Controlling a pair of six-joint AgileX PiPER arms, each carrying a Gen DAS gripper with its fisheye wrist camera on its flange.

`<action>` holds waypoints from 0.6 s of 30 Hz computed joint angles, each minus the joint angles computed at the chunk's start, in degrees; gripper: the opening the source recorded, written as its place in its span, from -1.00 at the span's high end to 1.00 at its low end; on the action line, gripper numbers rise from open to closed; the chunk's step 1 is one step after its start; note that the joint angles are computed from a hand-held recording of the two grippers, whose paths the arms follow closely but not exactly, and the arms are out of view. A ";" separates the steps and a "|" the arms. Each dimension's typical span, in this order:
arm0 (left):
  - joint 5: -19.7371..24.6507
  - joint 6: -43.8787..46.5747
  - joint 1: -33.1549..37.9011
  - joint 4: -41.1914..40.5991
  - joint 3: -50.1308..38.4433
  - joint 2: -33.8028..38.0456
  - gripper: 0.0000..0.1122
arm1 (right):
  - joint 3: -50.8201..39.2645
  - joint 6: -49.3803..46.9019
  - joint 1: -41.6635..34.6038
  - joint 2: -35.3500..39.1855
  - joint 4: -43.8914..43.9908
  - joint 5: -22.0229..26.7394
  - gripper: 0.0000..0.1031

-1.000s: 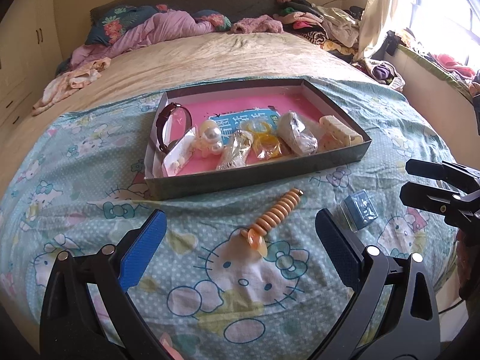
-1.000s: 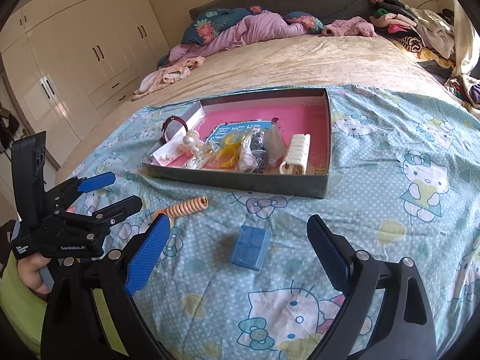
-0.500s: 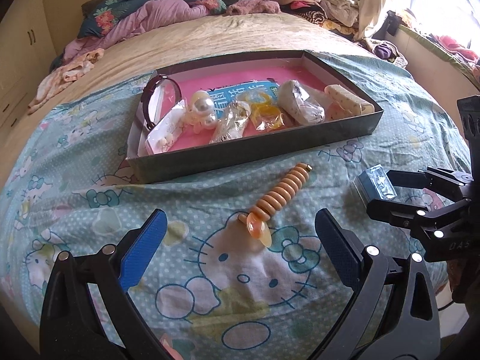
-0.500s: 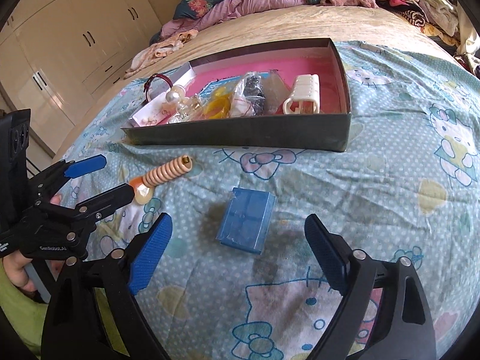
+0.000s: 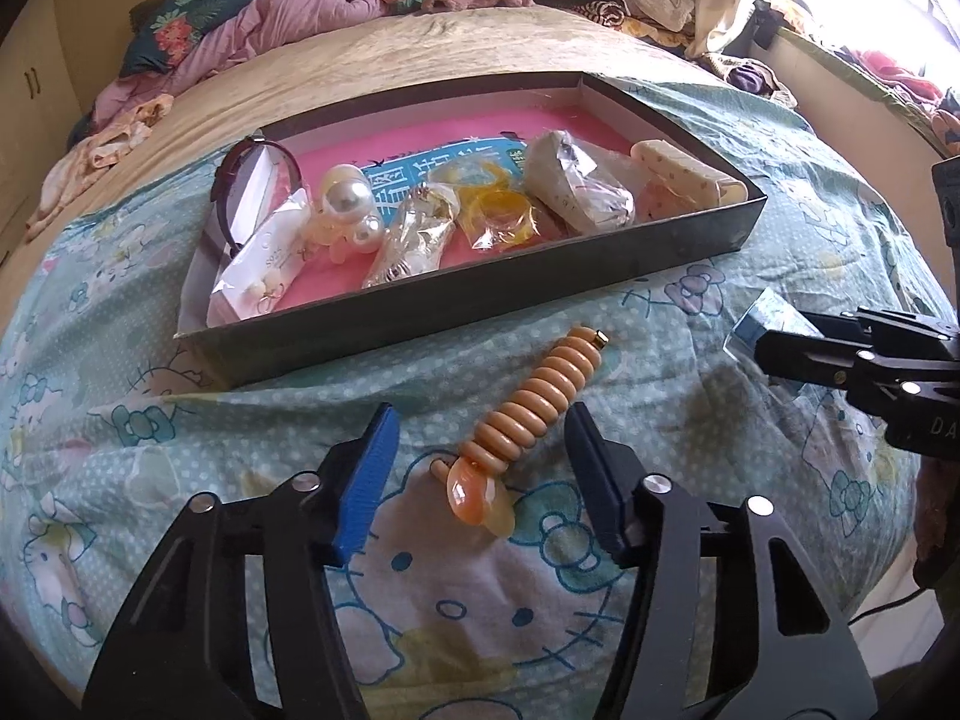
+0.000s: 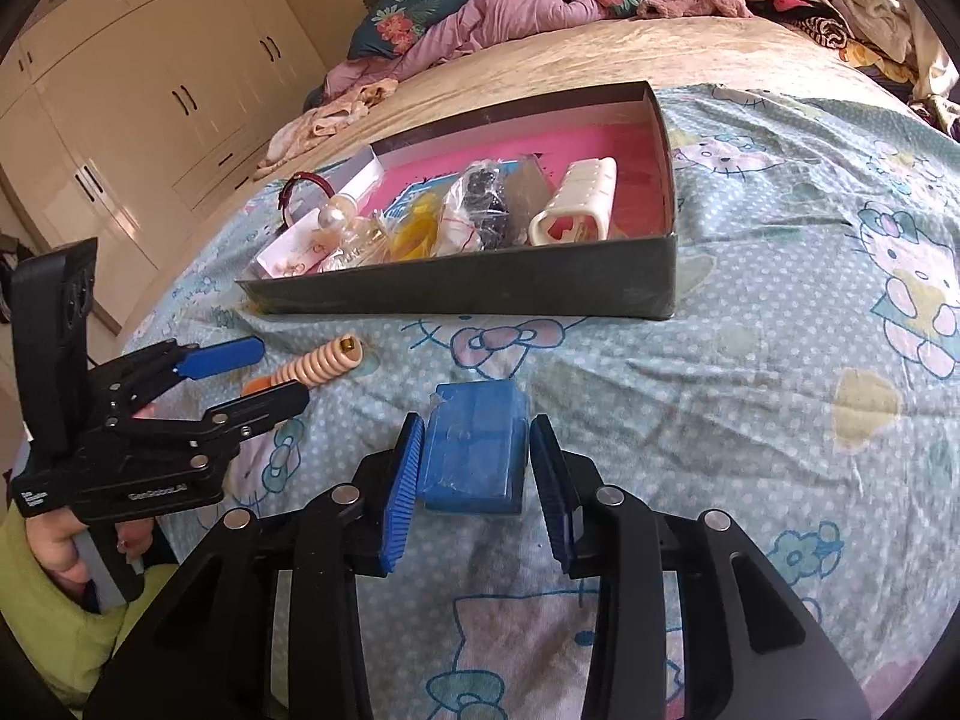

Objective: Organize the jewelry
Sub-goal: 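Grasp the orange spiral hair tie with left tool while right tool grasps blue box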

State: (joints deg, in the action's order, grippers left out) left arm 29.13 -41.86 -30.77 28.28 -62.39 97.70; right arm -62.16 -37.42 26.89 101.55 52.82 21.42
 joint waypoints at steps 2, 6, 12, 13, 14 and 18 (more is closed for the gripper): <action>-0.95 1.61 -0.22 -1.05 -0.23 0.83 0.47 | 0.36 -1.30 -0.75 -1.01 1.15 0.29 0.33; 0.27 -3.29 -3.72 6.28 0.65 0.55 0.69 | 0.62 -3.78 -1.93 -2.73 3.38 0.99 0.33; -1.48 -10.50 -5.33 12.85 4.97 -5.74 0.80 | 0.54 -8.40 -3.17 -5.25 8.01 3.16 0.34; -1.56 -10.98 -5.08 13.12 5.12 -6.65 0.80 | 0.32 -8.75 -3.06 -5.59 8.30 3.16 0.34; -1.40 -11.68 -4.77 13.47 5.15 -7.70 0.80 | 0.14 -9.44 -3.09 -5.93 9.03 3.29 0.34; -1.89 -11.69 -2.60 12.72 3.83 -10.18 0.80 | -1.61 -9.97 -3.00 -6.36 9.21 3.70 0.34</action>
State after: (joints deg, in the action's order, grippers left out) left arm 27.24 -53.55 -33.37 41.01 -58.56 87.52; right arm -63.77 -47.39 23.89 95.18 62.03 25.12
